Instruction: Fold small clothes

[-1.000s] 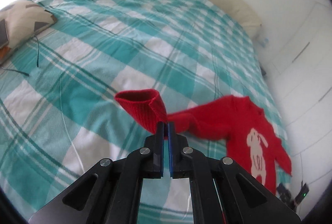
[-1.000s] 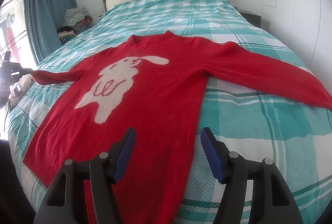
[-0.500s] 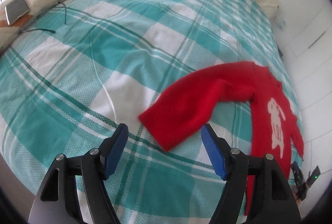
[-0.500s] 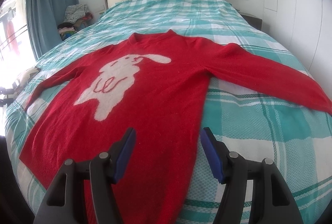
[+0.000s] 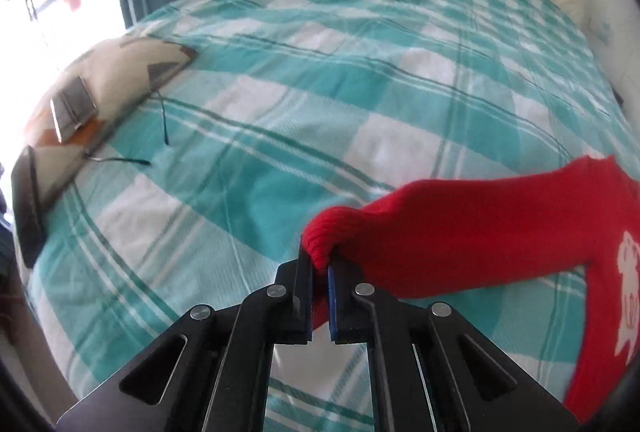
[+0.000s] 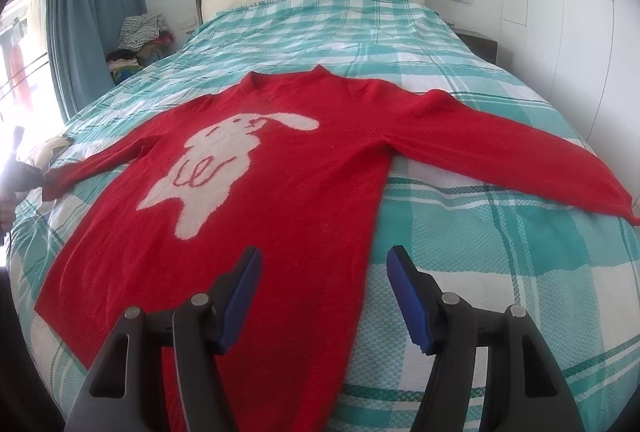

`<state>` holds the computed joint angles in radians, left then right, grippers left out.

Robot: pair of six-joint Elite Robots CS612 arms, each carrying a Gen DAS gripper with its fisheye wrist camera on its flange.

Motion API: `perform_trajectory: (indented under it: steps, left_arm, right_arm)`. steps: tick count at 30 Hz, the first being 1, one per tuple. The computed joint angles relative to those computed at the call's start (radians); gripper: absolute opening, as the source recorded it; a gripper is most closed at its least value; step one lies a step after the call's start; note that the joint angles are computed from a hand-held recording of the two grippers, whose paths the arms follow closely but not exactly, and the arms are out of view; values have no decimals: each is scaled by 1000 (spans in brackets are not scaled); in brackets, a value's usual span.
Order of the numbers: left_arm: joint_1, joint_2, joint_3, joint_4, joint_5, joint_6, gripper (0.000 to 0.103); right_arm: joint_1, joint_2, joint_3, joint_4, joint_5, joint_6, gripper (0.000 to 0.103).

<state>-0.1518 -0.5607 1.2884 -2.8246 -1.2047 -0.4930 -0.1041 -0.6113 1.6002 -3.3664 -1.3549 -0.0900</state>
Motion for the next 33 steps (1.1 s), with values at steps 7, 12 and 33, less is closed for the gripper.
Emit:
perform_trajectory:
  steps: [7,12,33]
  left_arm:
    - [11,88,-145,197,60,-14,3]
    - [14,109,-165,217,54,-43,4]
    - [-57,-30,90,-154,60,5,87]
  right_arm:
    - [3,6,-14,31,3,-17,64]
    - [-2,8,-18,40,2,-13,64]
    - [-18,-1,2,-79,-81,77,82]
